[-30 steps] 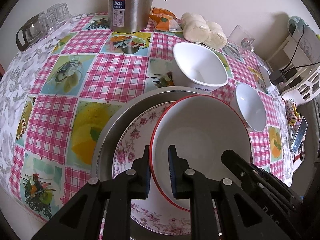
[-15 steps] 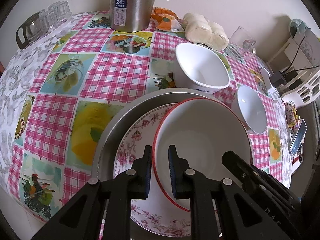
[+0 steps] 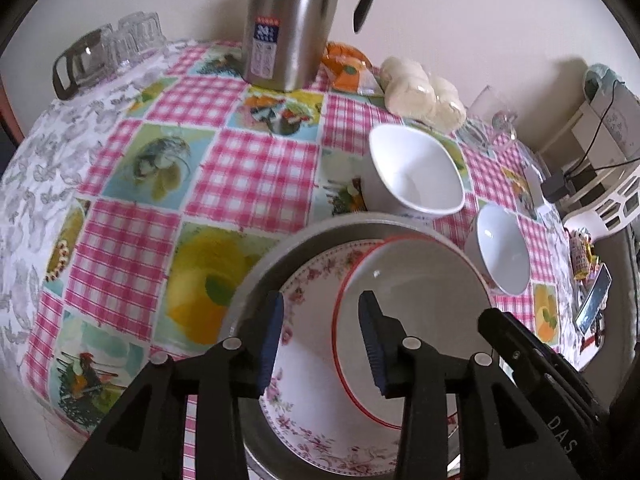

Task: Organize plates and bowls
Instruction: 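Lower the strawberry-print bowl onto the floral plate inside the basin, then open the right gripper to release the strawberry-print bowl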

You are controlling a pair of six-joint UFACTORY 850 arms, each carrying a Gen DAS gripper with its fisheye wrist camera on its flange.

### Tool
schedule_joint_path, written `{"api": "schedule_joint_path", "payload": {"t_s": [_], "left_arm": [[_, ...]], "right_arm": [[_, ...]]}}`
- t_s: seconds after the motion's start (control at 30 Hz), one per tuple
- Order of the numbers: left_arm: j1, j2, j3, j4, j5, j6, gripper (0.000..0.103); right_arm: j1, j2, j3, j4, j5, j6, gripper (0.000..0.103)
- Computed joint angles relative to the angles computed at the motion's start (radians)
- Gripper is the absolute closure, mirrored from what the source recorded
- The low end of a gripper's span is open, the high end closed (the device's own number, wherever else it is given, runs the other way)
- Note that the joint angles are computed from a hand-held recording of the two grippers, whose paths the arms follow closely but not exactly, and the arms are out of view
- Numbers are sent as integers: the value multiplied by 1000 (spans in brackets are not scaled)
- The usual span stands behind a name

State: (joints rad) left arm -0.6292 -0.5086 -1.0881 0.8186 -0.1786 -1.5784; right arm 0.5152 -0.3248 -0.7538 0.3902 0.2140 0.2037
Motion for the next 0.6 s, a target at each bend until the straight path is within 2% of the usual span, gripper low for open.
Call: {"api": "schedule_joint_path", "payload": {"t_s": [0.03, 0.07, 0.1, 0.17, 0.23, 0.3, 0.33, 0.37, 0.43, 0.6], "left_arm": [[-1, 5, 2, 49, -8, -51, 59], [-4, 12, 6, 114, -24, -120, 53], [-5, 16, 9, 144, -34, -151, 51], [-7, 22, 12, 174, -52, -188, 50], [-5, 25, 14, 177, -58, -197, 50], [-6, 23, 12, 174, -71, -196, 49], [-6, 22, 10, 168, -78, -190, 46], [-7, 20, 9, 166, -85, -189, 38], [-9, 18, 7, 166, -102, -195, 29], [-6, 18, 9, 178, -125, -221, 23]], "right_arm": [[3, 4, 1, 42, 7, -46, 76], [6, 6, 0, 78, 10, -86, 71], [10, 9, 0, 144, 15, -155, 61], [14, 10, -2, 197, 16, -209, 47], [12, 7, -5, 204, 7, -216, 43], [13, 3, -8, 249, 6, -261, 34], [15, 2, -9, 289, 10, -300, 33], [16, 2, -8, 316, 15, -325, 32], [15, 4, -4, 326, 24, -331, 27], [18, 4, -1, 393, 46, -391, 15]]}}
